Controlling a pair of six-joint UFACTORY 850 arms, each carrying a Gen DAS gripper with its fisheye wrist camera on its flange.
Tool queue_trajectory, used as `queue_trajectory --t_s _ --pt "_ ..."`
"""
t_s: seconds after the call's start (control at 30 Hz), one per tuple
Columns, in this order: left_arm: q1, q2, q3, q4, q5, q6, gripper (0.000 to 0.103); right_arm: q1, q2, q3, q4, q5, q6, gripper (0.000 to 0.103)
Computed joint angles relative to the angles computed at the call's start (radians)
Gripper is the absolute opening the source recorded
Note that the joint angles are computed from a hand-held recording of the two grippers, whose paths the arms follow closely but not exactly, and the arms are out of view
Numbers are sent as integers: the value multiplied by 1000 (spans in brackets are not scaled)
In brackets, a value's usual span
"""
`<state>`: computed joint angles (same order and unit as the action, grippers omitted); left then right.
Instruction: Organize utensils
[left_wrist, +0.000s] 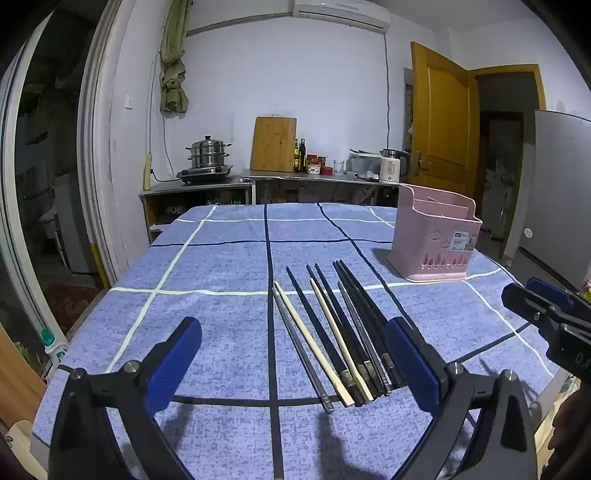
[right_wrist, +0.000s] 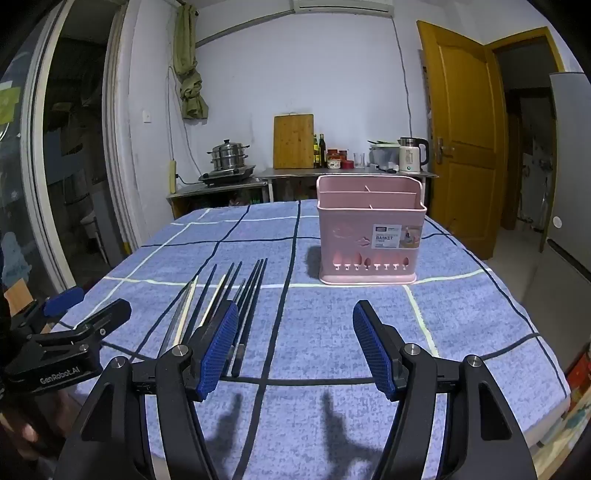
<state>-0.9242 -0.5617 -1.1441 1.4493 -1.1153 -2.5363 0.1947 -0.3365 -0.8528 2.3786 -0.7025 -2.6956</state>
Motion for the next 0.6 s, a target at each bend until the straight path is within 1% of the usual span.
queue_trajectory --t_s 0.1,0.13,0.2,0.27,0.37,0.47,0.6 --pt "-3 0 0 4 0 -7 101 0 -4 1 0 -8 5 65" --pt "3 7 4 -2 23 -11 101 -1 -6 0 -2 -9 7 65" --pt "5 8 6 4 24 -10 101 5 -6 -6 -2 0 11 65" --pt "2 6 9 8 15 -14 101 7 8 0 -6 7 14 65" --pt "-1 3 8 14 7 -19 101 2 -2 -16 -21 8 26 65" --pt "-3 3 1 11 1 -12 101 3 6 7 5 -16 -8 65" --pt "-5 3 -6 7 2 8 101 2 7 10 6 -21 -13 65"
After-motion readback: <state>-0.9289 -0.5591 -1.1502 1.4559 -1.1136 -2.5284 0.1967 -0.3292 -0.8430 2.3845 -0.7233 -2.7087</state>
